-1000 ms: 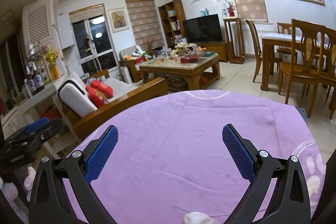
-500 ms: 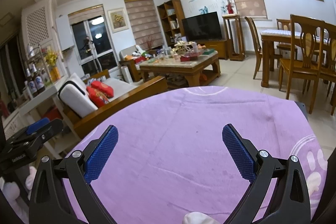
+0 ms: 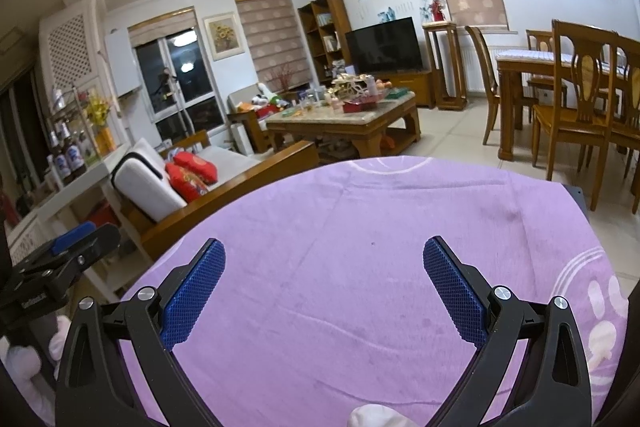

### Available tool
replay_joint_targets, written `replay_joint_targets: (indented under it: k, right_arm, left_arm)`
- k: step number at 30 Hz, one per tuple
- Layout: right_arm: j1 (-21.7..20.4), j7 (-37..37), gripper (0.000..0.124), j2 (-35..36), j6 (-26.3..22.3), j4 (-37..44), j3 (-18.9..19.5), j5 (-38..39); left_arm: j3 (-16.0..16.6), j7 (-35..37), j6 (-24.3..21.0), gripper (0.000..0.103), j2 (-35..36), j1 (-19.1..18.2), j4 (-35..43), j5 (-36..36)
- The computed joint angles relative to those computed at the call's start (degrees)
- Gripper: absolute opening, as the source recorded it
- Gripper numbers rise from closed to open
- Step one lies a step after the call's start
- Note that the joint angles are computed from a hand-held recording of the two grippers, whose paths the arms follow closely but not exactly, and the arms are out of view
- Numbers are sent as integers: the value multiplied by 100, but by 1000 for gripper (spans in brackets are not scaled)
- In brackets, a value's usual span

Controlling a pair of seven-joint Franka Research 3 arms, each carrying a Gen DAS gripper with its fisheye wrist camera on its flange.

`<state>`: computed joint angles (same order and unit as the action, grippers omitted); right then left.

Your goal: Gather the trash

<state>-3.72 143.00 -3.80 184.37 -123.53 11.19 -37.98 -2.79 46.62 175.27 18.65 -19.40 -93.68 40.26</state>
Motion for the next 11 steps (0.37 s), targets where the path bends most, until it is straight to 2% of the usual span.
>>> replay_joint_targets:
  k: [5, 8, 11]
  right_arm:
    - [86, -175, 98, -17, 3, -50, -66, 174]
    - [54, -260, 98, -39, 12, -99, -13, 281]
    - [-14, -282, 98, -31, -2, -78, 61, 309]
  left_arm:
    - [16, -30, -28, 98, 4, -30, 5, 14]
    - [-244, 282, -55, 98, 12, 191, -25, -301]
    - [-267, 435, -104, 98, 46, 190, 28, -424]
